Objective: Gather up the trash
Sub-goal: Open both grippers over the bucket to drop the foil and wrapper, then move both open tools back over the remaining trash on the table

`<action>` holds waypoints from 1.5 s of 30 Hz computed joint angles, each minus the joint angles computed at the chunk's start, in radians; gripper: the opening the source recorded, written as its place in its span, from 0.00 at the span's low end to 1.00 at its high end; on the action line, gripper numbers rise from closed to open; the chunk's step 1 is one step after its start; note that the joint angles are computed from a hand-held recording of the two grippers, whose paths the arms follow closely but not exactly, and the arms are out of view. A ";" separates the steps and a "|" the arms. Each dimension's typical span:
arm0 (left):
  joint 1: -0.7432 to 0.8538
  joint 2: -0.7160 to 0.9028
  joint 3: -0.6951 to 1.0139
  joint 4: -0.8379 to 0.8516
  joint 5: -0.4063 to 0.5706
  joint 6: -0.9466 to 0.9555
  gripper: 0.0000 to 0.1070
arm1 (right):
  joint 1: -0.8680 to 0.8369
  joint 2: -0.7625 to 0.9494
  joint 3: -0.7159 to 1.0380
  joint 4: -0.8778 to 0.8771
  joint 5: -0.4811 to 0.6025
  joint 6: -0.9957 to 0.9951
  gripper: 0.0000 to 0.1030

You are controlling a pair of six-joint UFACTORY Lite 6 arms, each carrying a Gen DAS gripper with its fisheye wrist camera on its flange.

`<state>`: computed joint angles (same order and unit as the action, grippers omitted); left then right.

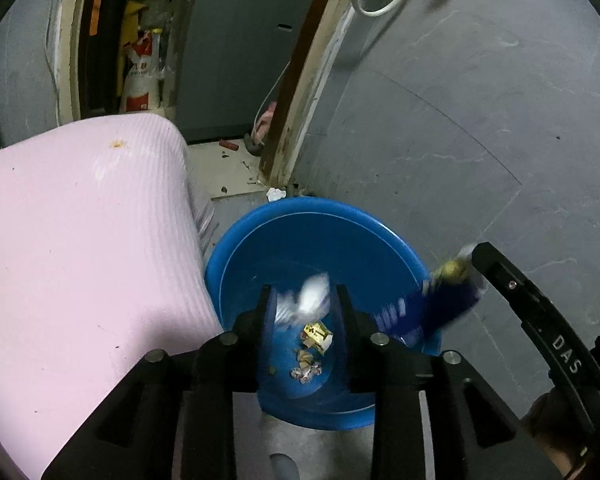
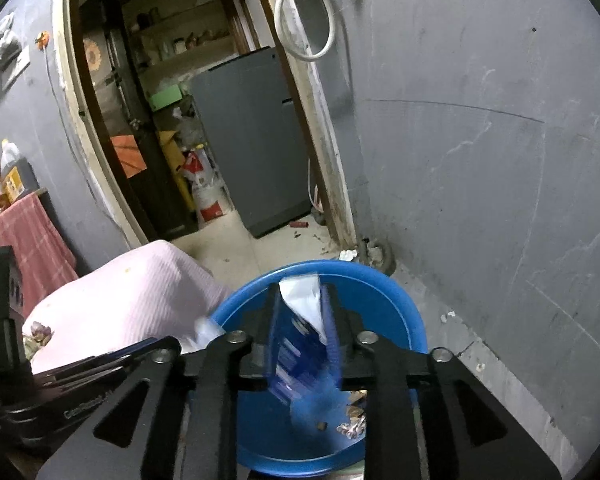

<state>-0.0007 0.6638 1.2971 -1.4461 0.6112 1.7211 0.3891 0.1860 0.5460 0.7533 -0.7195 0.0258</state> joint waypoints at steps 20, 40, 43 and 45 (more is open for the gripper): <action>0.318 -0.244 -0.169 -0.258 0.193 0.320 0.77 | 0.198 -0.084 -0.007 0.169 -0.244 -0.129 0.55; 0.821 -0.190 0.015 -0.280 0.464 0.398 0.95 | 0.506 0.170 0.380 0.161 -0.497 -0.319 1.00; 0.866 -0.139 0.090 -0.289 0.467 0.390 0.95 | 0.524 0.237 0.487 0.140 -0.467 -0.360 1.00; 0.891 -0.104 0.137 -0.299 0.465 0.392 0.95 | 0.531 0.281 0.555 0.124 -0.449 -0.377 1.00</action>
<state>0.8905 0.5600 1.4341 -1.7451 1.0762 2.1131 0.9206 0.4673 1.1008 0.8770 -1.1688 -0.3508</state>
